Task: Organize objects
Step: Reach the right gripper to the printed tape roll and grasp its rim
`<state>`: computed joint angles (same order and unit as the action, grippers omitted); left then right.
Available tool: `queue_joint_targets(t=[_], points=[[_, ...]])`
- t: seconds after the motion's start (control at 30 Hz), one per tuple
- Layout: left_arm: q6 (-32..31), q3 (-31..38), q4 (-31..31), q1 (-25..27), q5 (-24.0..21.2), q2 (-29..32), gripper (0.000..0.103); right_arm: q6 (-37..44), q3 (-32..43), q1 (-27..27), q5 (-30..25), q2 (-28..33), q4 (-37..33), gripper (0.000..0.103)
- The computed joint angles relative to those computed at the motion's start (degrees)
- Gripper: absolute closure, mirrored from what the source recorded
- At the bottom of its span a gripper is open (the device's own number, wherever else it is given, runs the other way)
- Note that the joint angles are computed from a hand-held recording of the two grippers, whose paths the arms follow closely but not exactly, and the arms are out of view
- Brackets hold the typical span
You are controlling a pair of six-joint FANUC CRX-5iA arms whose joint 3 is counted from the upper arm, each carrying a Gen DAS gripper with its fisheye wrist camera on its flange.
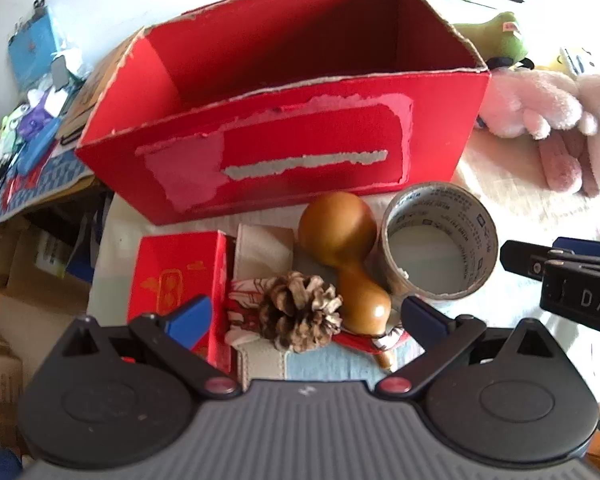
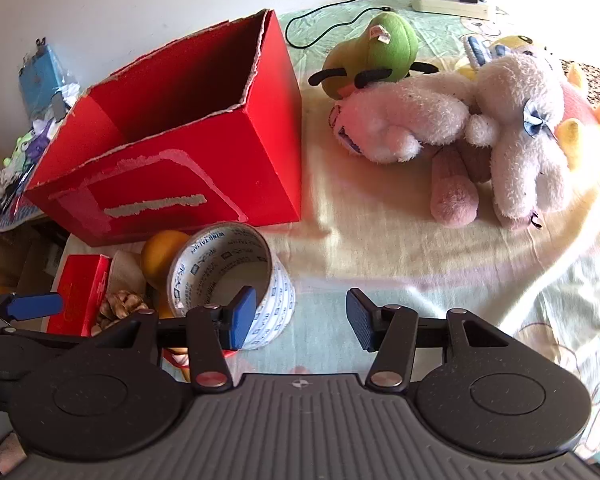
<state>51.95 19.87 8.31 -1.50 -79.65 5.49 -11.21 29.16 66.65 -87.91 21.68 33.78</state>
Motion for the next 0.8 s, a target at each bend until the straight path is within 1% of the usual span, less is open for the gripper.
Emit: queue_joint_targets(t=[0.13, 0.17, 0.2, 0.23, 0.33, 0.4, 0.47, 0.57, 0.63, 0.7, 0.73, 0.8], points=[[1.7, 0.0, -1.0, -0.9, -0.1, 0.0, 0.002, -0.4, -2.5, 0.1, 1.8, -1.7, -0.2, 0.049], [2.0, -0.6, -1.0, -1.1, 0.4, -0.5, 0.003, -0.6, -3.2, 0.1, 2.2, -2.2, -0.1, 0.049], [2.4, -2.2, -0.9, -1.3, 1.7, -2.0, 0.003, -0.8, -3.9, 0.2, 2.7, -2.7, 0.0, 0.049], [2.7, -2.3, -1.4, -1.6, 1.9, -2.1, 0.003, -1.1, -4.5, 0.3, 3.1, -3.1, 0.2, 0.049], [3.8, -1.7, -2.7, -2.5, 1.5, -2.0, 0.003, -1.3, -6.0, -0.1, 3.9, -4.2, 0.1, 0.049], [4.2, -1.3, -3.4, -3.1, 1.3, -1.8, 0.003, -2.3, -7.7, -0.1, 5.4, -5.4, 0.2, 0.05], [4.5, -1.0, -4.2, -3.6, 1.2, -1.7, 0.003, -3.1, -9.0, -0.1, 6.5, -6.2, 0.5, 0.053], [4.5, -0.4, -3.8, -3.8, 0.7, -1.2, 0.003, -5.0, -12.0, -0.1, 9.8, -8.0, 1.4, 0.054], [4.9, 0.7, -3.3, -3.6, -0.4, -0.3, 0.006, -6.0, -13.0, -0.2, 11.2, -8.6, 1.7, 0.054], [5.2, 1.8, -1.6, -2.8, -2.0, 0.9, 0.015, -6.4, -13.6, -0.3, 12.4, -8.9, 2.3, 0.054], [5.3, 2.3, -0.6, -2.4, -2.9, 1.6, 0.017, -6.7, -14.2, -0.4, 13.4, -9.1, 2.5, 0.054], [5.9, 3.1, 1.0, -1.7, -4.1, 2.7, 0.021, -6.2, -13.4, -0.8, 13.3, -8.6, 2.4, 0.055]])
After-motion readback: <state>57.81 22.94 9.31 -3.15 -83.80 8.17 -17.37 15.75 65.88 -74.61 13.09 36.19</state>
